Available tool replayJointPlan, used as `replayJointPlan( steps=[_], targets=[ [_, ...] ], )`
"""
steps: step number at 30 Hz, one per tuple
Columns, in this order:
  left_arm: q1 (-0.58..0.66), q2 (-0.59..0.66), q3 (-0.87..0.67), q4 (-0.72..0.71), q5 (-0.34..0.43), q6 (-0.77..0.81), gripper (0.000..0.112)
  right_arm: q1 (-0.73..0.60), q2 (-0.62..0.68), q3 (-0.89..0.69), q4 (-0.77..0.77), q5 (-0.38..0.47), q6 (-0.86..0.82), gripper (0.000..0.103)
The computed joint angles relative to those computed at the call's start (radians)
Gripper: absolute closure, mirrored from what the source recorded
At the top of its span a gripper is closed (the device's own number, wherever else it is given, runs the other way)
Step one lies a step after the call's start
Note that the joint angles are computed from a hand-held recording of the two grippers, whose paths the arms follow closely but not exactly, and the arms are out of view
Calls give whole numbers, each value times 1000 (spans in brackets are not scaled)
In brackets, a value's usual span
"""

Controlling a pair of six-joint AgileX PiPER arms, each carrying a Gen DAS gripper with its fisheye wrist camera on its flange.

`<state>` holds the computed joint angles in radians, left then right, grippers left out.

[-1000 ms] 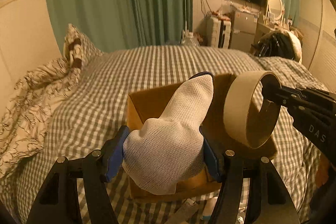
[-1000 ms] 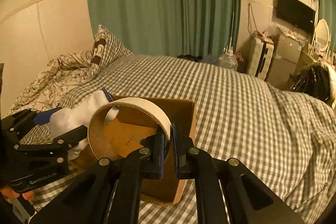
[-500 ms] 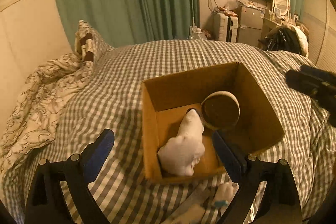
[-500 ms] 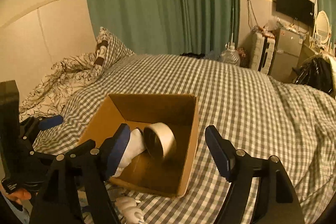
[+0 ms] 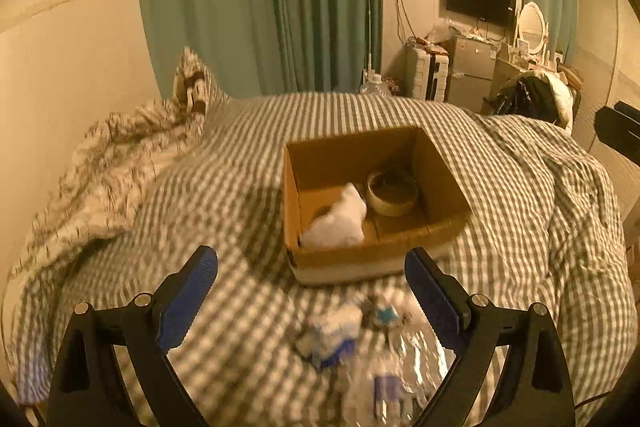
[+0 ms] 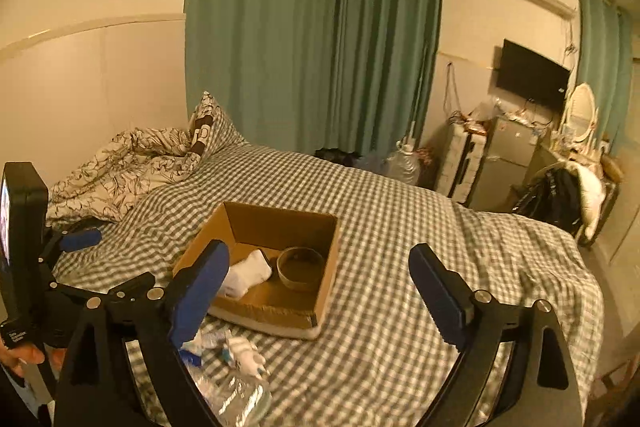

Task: Organize objects
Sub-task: 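Drop the sock and tape roll into the box, opening both tools, then grasp the clear plastic container with the left tool while the right tool grasps the foil blister pack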

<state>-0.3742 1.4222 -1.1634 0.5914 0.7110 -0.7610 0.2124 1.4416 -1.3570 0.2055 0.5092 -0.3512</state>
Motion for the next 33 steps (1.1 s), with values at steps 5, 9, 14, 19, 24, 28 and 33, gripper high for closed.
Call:
replayJointPlan(
  steps=[5, 9, 14, 19, 24, 28, 33],
  targets=[
    [-83, -4, 90, 55, 7, -152, 15, 30, -97, 190, -147, -87, 148, 9],
    [-164, 58, 133, 156, 34, -289, 15, 23, -117, 321, -169, -155, 201, 9],
    [-203, 141, 199, 177, 16, -368, 15, -2, -58, 428, -61, -224, 122, 9],
    [-242, 251, 225, 207, -19, -382, 15, -31, 8, 481, 55, -262, 5, 9],
    [-221, 284, 254, 186, -100, -352, 50, -53, 49, 492, 158, -270, -94, 9],
    [-164, 229, 248, 121, -130, -249, 50, -47, 59, 496, 144, -273, -78, 9],
    [-108, 117, 246, 133, -129, -218, 50, -16, 77, 488, 77, -265, 8, 9]
  ],
)
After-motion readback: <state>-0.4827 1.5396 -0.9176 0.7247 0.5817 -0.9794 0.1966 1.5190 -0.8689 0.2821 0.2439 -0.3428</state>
